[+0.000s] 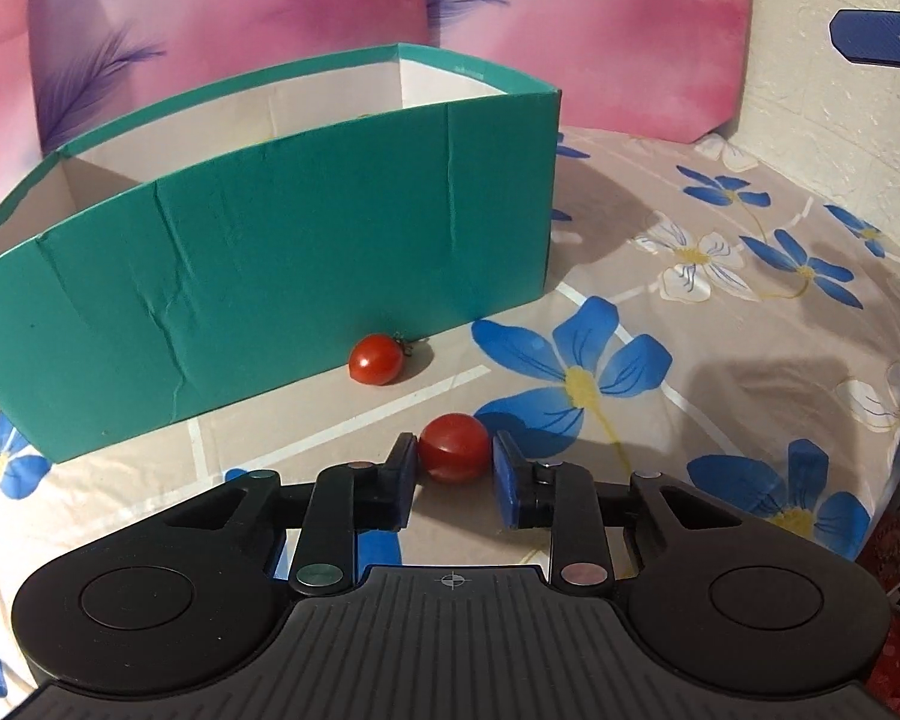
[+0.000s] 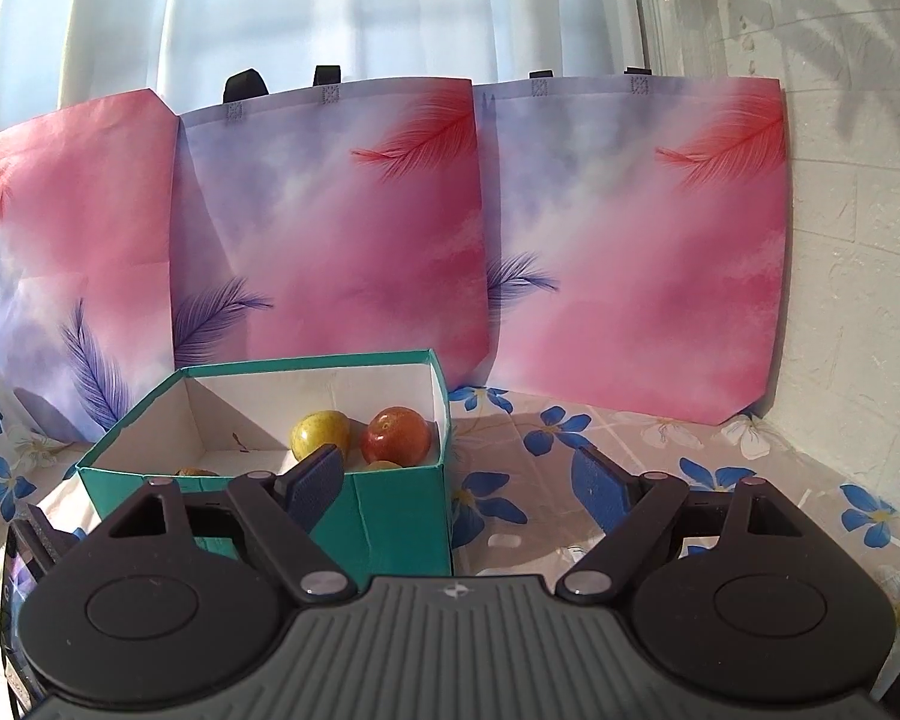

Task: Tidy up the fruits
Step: 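Grasp a cherry tomato with the left gripper while the right gripper grasps another, then drop the cherry tomatoes into the teal box, opening both grippers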

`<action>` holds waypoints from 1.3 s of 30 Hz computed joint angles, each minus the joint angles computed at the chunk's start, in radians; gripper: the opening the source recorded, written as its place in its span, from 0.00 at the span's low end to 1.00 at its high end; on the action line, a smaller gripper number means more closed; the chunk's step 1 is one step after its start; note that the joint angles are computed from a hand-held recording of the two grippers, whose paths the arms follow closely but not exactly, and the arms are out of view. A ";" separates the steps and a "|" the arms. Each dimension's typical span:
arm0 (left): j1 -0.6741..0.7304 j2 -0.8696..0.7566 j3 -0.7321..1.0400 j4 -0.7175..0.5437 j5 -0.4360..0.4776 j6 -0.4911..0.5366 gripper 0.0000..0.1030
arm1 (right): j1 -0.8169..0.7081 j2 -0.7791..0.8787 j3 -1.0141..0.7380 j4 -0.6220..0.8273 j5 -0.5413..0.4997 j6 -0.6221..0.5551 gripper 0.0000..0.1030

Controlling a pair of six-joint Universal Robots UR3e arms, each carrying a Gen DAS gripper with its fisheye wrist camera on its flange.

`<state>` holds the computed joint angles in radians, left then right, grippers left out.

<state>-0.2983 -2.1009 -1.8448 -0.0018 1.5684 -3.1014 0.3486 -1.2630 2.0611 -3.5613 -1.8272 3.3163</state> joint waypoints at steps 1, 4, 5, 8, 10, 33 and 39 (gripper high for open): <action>0.001 -0.002 0.002 0.000 -0.003 0.001 0.27 | -0.001 0.000 -0.002 0.003 0.002 0.000 0.81; 0.011 0.004 0.000 -0.005 -0.014 0.000 0.27 | -0.003 -0.002 0.002 0.000 0.012 -0.001 0.81; 0.014 0.016 -0.006 -0.014 -0.010 -0.005 0.26 | -0.003 -0.001 0.003 -0.003 0.014 -0.002 0.81; 0.039 0.100 -0.075 -0.004 0.004 -0.021 0.27 | -0.006 0.006 0.001 -0.005 0.020 -0.007 0.81; 0.063 0.187 -0.139 0.004 0.023 -0.036 0.27 | -0.009 0.020 -0.006 0.000 0.029 -0.007 0.81; 0.235 0.539 -0.236 -0.223 0.128 -0.158 0.27 | 0.070 0.531 -0.591 0.382 0.157 -0.066 0.36; 0.225 0.535 -0.190 -0.263 0.129 -0.156 0.27 | 0.061 0.477 -0.528 0.367 0.171 -0.084 0.25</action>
